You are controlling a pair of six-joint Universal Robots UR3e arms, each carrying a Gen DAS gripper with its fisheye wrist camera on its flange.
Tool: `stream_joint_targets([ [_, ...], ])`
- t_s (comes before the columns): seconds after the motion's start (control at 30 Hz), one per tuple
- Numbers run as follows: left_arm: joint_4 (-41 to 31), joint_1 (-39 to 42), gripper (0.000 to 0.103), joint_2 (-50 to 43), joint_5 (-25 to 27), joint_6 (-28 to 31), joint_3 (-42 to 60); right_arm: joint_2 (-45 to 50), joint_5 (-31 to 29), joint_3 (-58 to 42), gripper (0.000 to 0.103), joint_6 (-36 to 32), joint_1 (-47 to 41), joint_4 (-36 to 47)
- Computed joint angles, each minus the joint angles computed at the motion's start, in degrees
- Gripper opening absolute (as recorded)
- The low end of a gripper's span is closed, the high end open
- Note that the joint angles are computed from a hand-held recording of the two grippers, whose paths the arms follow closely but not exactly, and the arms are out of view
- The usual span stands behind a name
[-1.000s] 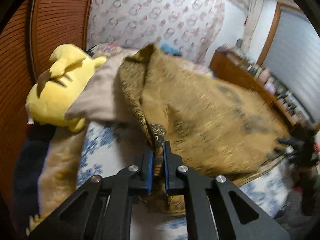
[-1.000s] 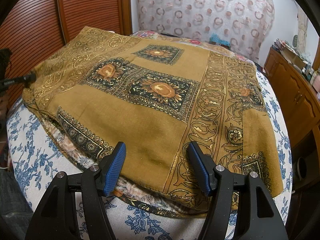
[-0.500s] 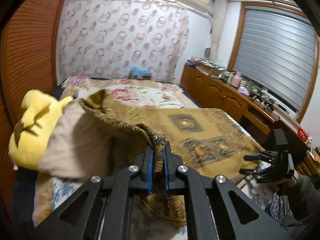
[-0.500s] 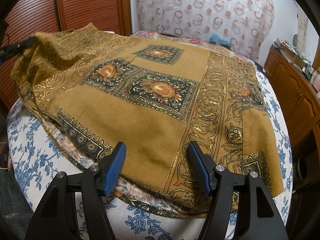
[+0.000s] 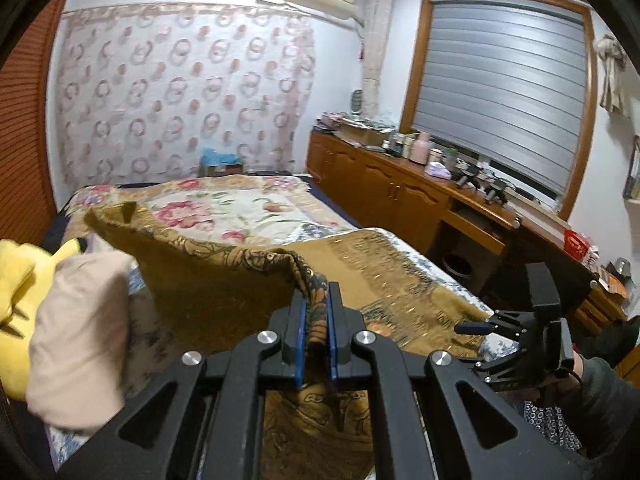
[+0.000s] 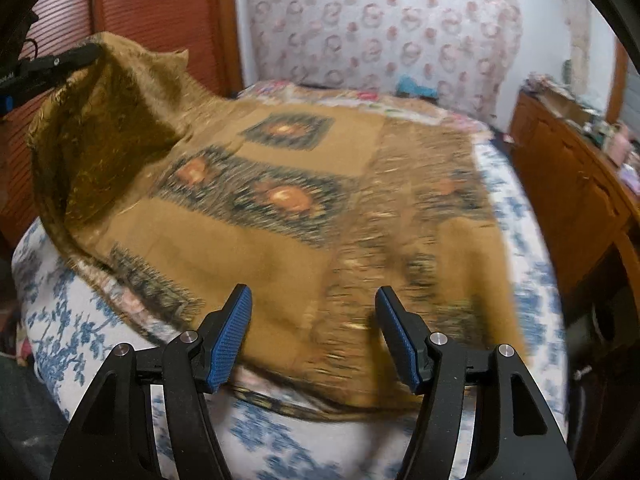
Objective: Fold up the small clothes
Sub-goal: 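Lift the held edge with the left gripper and fold it over, then open, then withdraw both open grippers from the folded shirt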
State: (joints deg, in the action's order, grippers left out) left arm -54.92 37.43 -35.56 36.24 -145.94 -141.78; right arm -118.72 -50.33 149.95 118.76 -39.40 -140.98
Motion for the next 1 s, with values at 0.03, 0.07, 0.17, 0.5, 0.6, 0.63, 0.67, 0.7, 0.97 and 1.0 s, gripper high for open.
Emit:
stream_joint_targets([
  [0.03, 8.9, -4.4, 0.005, -5.4, 2.4, -4.3, 0.1, -2.6, 1.1, -0.2, 0.065, -1.2, -2.0, 3.5],
  [0.07, 17.2, -9.3, 0.005, -11.2, 5.0, -8.6, 1.1, -5.6, 2.5, -0.9, 0.065, -3.0, -4.4, 8.6],
  [0.17, 30.1, -19.9, 0.005, -21.8, 10.9, -16.5, 5.4, -11.3, 5.1, -3.1, 0.065, -7.6, -9.9, 19.1],
  [0.5, 33.6, -29.8, 0.031, -30.9, 17.2, -18.5, 11.7, -13.2, 6.5, -4.1, 0.065, -9.5, -13.2, 23.4],
  [0.6, 33.6, -28.9, 0.041, -30.3, 19.3, -17.4, 9.8, -12.2, 6.5, -4.7, 0.065, -10.5, -13.3, 24.1],
  [0.63, 34.7, -29.3, 0.041, -30.7, 20.4, -17.9, 9.2, -11.4, 6.5, -4.8, 0.065, -10.6, -13.0, 23.7],
  [0.67, 34.7, -28.4, 0.041, -30.0, 20.6, -17.4, 8.1, -10.5, 6.4, -4.8, 0.065, -9.8, -12.2, 22.2],
  [0.7, 35.2, -27.9, 0.042, -29.6, 21.1, -17.4, 6.8, -9.2, 6.2, -4.8, 0.065, -8.5, -11.0, 20.1],
  [0.97, 28.0, -16.2, 0.047, -17.8, 17.7, -10.6, -3.9, 3.0, 3.5, -5.6, 0.065, 2.8, 1.4, 0.5],
  [1.0, 27.8, -15.4, 0.048, -17.1, 17.6, -10.2, -4.7, 4.1, 3.5, -6.0, 0.065, 3.5, 2.4, -0.5],
])
